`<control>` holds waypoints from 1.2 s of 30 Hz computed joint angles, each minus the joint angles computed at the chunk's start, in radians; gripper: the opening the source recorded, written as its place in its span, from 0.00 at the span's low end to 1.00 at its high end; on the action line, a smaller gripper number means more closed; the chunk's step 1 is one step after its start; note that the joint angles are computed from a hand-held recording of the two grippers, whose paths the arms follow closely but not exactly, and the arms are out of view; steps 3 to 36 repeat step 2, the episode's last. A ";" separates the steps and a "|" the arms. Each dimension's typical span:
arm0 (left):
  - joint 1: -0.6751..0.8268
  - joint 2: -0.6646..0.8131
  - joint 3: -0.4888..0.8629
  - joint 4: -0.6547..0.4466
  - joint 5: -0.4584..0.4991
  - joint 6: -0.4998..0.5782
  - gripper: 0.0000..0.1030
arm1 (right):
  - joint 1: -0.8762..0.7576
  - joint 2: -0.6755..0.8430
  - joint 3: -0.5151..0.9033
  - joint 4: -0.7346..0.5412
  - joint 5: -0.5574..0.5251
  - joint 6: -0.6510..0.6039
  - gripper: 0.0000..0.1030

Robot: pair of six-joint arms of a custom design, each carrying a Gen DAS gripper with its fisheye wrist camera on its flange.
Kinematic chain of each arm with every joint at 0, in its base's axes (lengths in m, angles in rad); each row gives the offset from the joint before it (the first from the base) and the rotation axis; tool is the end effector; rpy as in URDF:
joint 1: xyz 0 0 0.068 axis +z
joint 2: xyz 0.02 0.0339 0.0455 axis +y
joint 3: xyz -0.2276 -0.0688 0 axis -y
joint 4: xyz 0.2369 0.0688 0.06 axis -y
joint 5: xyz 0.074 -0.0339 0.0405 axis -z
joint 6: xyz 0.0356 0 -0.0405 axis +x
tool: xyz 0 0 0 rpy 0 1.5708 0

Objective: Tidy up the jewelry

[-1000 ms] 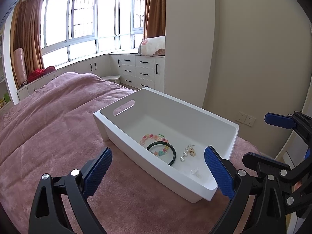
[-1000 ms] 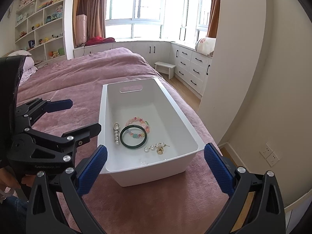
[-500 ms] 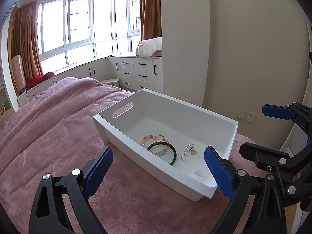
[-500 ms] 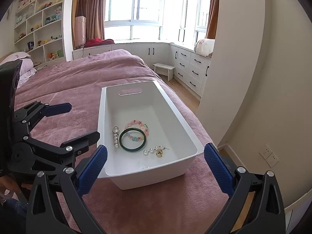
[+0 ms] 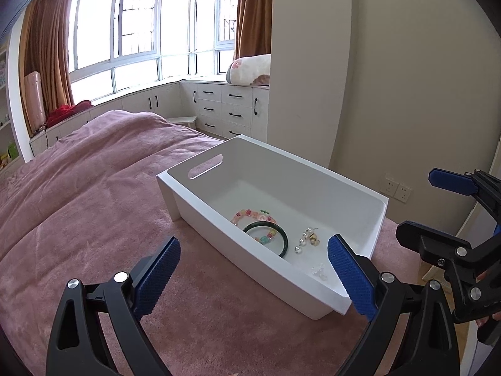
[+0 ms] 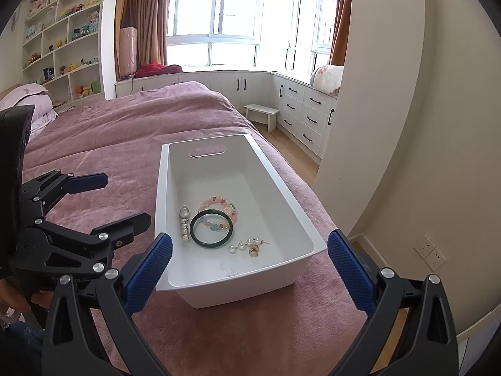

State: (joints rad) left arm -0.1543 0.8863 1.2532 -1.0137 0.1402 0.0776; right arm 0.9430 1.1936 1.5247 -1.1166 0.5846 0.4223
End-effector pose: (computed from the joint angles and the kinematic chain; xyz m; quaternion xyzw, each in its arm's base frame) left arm 0.1602 -0.0299 0.3650 0.1343 0.8834 -0.0797 0.4419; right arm 0.1416 0.1617 0.3855 -0.1212 0.8833 0.0246 0.4522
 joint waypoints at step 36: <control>0.008 -0.007 -0.005 0.001 0.005 0.008 0.93 | 0.010 0.000 0.000 -0.007 0.011 0.008 0.95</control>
